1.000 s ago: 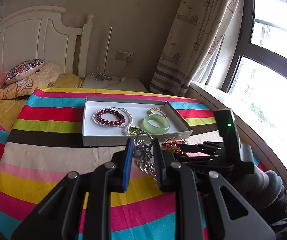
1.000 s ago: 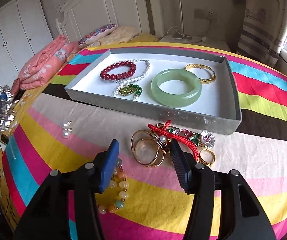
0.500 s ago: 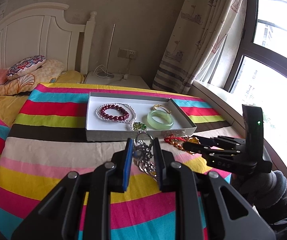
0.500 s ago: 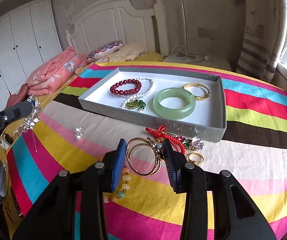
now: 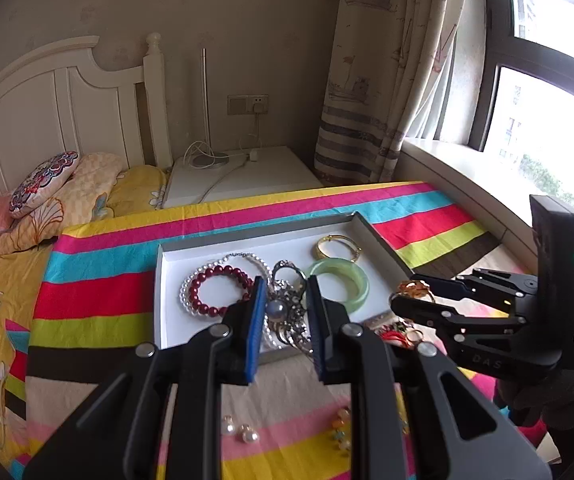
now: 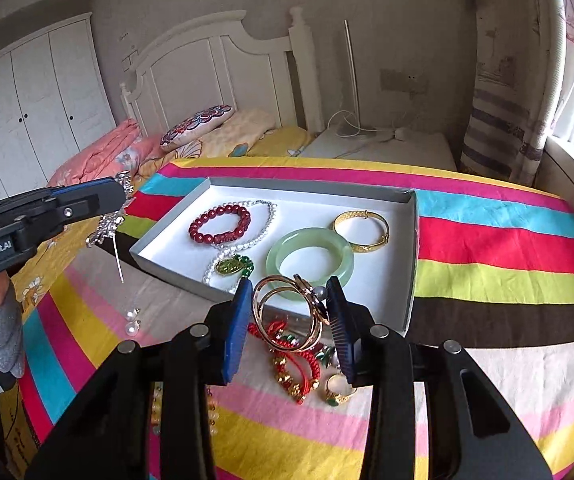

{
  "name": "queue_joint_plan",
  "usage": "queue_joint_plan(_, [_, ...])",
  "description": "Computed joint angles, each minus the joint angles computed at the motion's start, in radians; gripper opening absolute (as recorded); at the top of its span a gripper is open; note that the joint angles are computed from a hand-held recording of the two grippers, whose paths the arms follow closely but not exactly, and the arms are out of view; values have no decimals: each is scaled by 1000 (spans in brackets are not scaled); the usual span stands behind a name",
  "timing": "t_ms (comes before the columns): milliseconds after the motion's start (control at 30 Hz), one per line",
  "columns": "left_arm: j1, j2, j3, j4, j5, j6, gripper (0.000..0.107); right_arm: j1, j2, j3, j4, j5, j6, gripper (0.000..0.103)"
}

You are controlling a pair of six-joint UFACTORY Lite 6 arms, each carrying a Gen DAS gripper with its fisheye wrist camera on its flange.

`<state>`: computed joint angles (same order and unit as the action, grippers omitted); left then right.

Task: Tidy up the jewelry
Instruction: 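Lower the brooch into the tray with the left tool while the right tool carries gold bangles there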

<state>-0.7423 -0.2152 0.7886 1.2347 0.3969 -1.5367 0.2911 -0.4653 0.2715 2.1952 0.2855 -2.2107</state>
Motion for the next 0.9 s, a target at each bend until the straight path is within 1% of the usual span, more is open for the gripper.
queue_joint_plan(167, [113,290,244,-123,-29,186,20,-28,195,125,119,33,-127,37])
queue_joint_plan(233, [148,376,327,-213,-40,278,20,-40,247,162,168,35,-181,37])
queue_joint_plan(300, [179,471,426,-329,-39,403,20,-55,299,198,180,39,-196,37])
queue_joint_plan(367, [198,572,541,-424,-5,514,20,-49,356,237,254,26,-274,37])
queue_joint_plan(433, [206,666,652,-494,39,602,20,-29,408,269,393,0,-422,37])
queue_joint_plan(567, [193,829,844,-567,119,711,20,-12,457,287,584,-10,-629,37])
queue_joint_plan(600, [190,871,895,-580,140,735,20,-13,469,291,597,-11,-645,37])
queue_joint_plan(700, [179,1033,1093,-590,250,802,20,-30,507,303,616,-4,-660,38])
queue_joint_plan(767, [185,1097,1170,-599,279,833,20,-57,521,307,518,20,-571,38])
queue_joint_plan(833, [194,1127,1208,-614,273,853,20,-62,525,308,523,26,-585,38])
queue_joint_plan(900, [207,1128,1206,-652,241,883,20,-65,528,311,513,29,-572,38])
